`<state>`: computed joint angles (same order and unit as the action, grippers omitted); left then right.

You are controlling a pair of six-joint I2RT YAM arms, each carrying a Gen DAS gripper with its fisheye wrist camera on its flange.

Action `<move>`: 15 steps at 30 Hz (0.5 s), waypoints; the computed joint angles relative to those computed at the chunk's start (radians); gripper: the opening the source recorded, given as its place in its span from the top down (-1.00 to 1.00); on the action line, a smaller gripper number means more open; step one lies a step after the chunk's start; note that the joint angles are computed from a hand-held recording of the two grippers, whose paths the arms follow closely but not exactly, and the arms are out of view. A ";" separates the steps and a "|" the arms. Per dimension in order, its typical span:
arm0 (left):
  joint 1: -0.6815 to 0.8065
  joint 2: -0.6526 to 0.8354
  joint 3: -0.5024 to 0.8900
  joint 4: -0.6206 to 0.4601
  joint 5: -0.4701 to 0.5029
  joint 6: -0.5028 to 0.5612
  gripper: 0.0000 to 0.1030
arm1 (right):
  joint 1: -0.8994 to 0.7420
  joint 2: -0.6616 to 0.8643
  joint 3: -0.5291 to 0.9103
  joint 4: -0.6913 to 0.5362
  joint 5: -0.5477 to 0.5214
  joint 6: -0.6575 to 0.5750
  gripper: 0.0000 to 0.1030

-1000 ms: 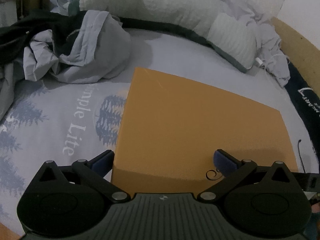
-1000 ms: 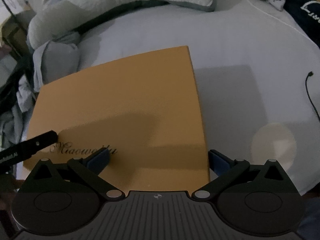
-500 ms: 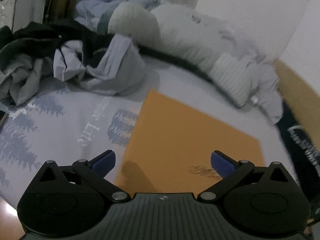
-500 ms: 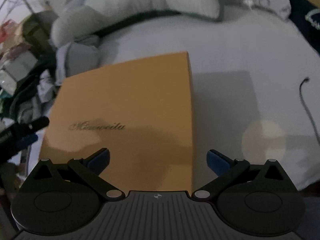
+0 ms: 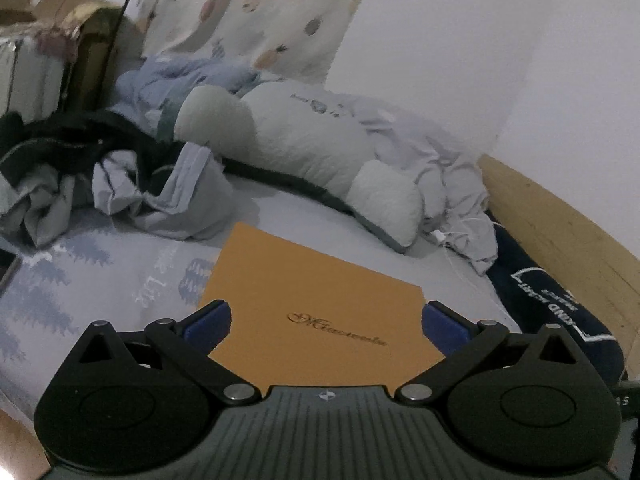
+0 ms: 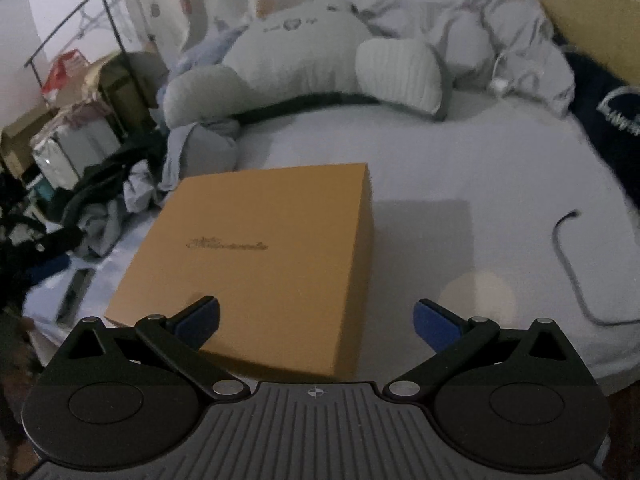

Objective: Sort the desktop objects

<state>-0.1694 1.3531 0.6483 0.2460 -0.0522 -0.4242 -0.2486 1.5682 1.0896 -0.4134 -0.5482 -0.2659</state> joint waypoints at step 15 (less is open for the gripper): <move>-0.094 0.002 -0.019 -0.040 -0.094 0.032 -1.00 | -0.018 -0.137 -0.232 0.149 -0.044 -0.155 -1.00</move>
